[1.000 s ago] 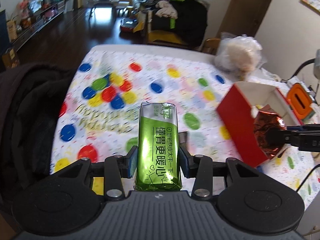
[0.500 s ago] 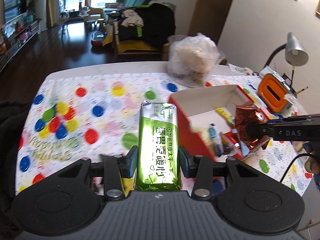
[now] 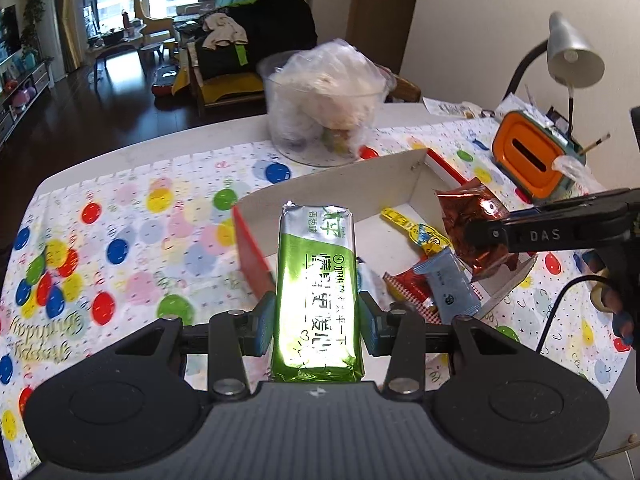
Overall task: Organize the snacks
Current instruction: 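Carry the green wafer bar and Oreo pack over the box and lower them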
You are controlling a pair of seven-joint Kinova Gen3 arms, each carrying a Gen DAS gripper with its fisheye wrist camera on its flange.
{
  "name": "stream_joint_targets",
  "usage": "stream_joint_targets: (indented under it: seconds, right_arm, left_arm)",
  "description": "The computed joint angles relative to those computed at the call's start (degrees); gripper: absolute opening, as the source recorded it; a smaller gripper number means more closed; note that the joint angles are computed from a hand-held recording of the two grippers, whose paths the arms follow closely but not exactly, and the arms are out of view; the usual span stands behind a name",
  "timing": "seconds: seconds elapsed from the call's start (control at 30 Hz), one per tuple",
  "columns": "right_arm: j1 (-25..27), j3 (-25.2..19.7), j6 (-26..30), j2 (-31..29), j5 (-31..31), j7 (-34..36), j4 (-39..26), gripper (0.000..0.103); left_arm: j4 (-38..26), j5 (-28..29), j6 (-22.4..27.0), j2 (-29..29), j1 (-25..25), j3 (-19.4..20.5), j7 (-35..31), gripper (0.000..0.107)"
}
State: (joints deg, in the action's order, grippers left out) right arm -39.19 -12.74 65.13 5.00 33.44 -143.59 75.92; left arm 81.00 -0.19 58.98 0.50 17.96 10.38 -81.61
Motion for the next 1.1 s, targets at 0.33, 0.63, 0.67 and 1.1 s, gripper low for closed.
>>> stream_joint_targets:
  seconds: [0.33, 0.63, 0.67, 1.1]
  right_arm:
    - [5.6, 3.2, -2.0, 3.1, -7.9, 11.2, -2.4, 0.039]
    - [7.4, 5.9, -1.6, 8.6, -13.7, 17.1, -8.7, 0.039]
    - [7.4, 6.2, -1.6, 9.1, -14.0, 17.7, -9.3, 0.039]
    - [6.6, 8.7, 2.1, 15.0, -16.9, 22.1, -15.6, 0.039]
  left_arm:
    - [-12.1, -4.7, 6.3, 11.6, 5.0, -0.2, 4.2, 0.042]
    - [-26.7, -6.5, 17.2, 22.2, 9.4, -2.8, 5.1, 0.042]
    - [-28.0, -6.6, 18.3, 23.2, 9.8, -3.1, 5.2, 0.042]
    - [-43.0, -5.3, 31.7, 33.2, 11.4, -5.8, 5.5, 0.042]
